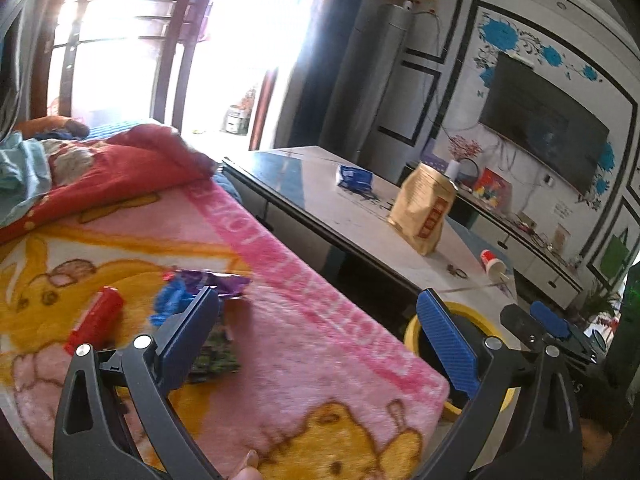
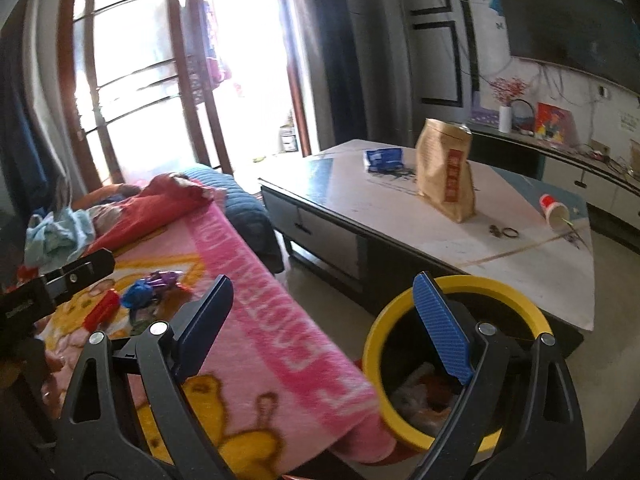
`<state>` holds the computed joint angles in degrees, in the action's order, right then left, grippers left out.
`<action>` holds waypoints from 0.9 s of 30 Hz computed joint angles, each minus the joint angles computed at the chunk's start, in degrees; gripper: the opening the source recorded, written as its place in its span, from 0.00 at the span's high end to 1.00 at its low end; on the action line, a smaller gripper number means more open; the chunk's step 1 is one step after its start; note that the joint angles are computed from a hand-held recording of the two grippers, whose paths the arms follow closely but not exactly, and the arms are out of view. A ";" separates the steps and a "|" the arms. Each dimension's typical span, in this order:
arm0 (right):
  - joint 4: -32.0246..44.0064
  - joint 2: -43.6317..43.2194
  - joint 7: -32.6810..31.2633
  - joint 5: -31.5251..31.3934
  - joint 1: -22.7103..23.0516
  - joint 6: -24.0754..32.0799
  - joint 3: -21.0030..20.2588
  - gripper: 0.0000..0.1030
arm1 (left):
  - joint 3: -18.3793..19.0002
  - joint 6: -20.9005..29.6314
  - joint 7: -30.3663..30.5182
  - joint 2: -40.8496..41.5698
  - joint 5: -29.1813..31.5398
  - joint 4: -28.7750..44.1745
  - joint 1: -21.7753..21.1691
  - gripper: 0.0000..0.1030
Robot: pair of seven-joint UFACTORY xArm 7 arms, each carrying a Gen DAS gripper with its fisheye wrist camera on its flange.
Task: Collect trash
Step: 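Move both grippers back toward the trash on the blanket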
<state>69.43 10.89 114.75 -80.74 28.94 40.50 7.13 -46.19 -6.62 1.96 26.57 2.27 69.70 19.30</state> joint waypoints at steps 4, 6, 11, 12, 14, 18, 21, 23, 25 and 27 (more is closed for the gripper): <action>4.00 2.97 -2.12 0.64 0.97 -0.60 0.04 0.19 | -0.82 -0.36 -0.23 -0.13 0.16 -0.89 2.59 0.06; 5.84 4.44 -3.21 1.27 1.75 -0.88 -0.36 0.19 | -0.93 -0.26 -0.50 0.02 0.30 -1.03 3.83 0.06; 12.18 9.46 -7.79 4.20 3.53 -3.66 -2.07 0.19 | -0.19 0.39 -0.99 0.14 -0.21 -1.04 6.12 0.06; 13.74 10.70 -8.98 5.09 3.89 -4.45 -2.48 0.19 | -0.16 0.53 -1.01 0.22 -0.52 -1.06 6.68 0.06; 16.44 12.85 -10.87 6.69 4.70 -5.78 -3.40 0.19 | 0.66 0.95 -1.14 0.43 -1.36 -0.72 7.21 0.06; 23.75 18.66 -17.71 11.56 5.40 -9.36 -4.34 0.19 | 2.59 1.29 -0.47 0.58 -2.79 -0.33 7.84 0.06; 28.94 22.91 -23.02 16.19 5.49 -11.50 -4.41 0.19 | 4.38 1.86 -0.08 0.64 -4.10 0.06 7.74 0.06; 32.50 25.75 -27.07 19.80 5.33 -12.41 -4.03 0.20 | 5.75 2.59 0.42 0.91 -5.19 0.71 7.39 0.06; 36.34 28.80 -31.44 23.39 5.11 -13.09 -3.43 0.25 | 7.16 2.82 1.11 1.04 -6.43 0.98 6.90 0.06; 40.21 31.81 -36.46 27.07 4.78 -13.18 -2.58 0.29 | 8.51 3.60 1.72 1.49 -7.71 1.70 6.38 0.06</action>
<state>109.64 42.71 78.29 -53.67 33.72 27.32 4.54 -37.68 -3.02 3.68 28.06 -5.44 71.39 25.68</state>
